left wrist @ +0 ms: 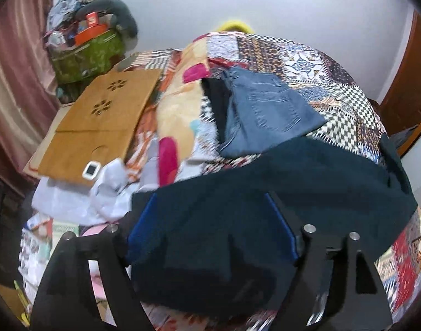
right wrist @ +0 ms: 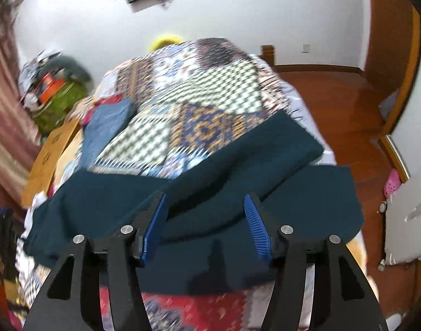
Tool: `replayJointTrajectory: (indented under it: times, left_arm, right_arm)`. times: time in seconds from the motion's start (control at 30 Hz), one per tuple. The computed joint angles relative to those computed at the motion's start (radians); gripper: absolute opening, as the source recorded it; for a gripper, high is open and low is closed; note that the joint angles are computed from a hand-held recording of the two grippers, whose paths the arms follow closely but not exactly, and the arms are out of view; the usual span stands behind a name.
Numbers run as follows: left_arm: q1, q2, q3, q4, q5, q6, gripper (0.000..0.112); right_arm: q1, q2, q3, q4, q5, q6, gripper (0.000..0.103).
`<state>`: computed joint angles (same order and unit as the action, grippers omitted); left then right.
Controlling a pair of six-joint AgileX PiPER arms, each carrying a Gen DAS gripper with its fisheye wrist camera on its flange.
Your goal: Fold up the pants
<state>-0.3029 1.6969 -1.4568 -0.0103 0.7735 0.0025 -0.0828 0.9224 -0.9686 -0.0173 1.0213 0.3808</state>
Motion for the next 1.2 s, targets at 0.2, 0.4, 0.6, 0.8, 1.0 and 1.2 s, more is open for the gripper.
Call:
replayJointTrajectory:
  times: [0.2, 0.4, 0.6, 0.8, 1.0, 1.2]
  left_arm:
    - [-0.071, 0.207, -0.273, 0.024, 0.088, -0.051, 0.080]
    - [-0.137, 0.408, -0.534, 0.095, 0.194, -0.093, 0.080]
    - [-0.171, 0.557, -0.702, 0.130, 0.252, -0.079, 0.080]
    - [-0.195, 0.656, -0.811, 0.148, 0.308, -0.066, 0.080]
    - [-0.215, 0.647, -0.774, 0.166, 0.291, -0.078, 0.080]
    - [-0.238, 0.586, -0.714, 0.161, 0.285, -0.082, 0.080]
  right_arm:
    - [-0.231, 0.189, -0.064, 0.114, -0.083, -0.209, 0.054]
    - [-0.324, 0.461, -0.167, 0.174, -0.186, -0.292, 0.054]
    - [-0.389, 0.715, -0.296, 0.205, -0.224, -0.269, 0.054]
    - [-0.390, 0.881, -0.385, 0.135, -0.239, -0.161, 0.054]
    - [-0.375, 0.906, -0.380, 0.056, -0.242, -0.111, 0.016]
    - [-0.435, 0.808, -0.299, 0.117, -0.262, -0.189, 0.008]
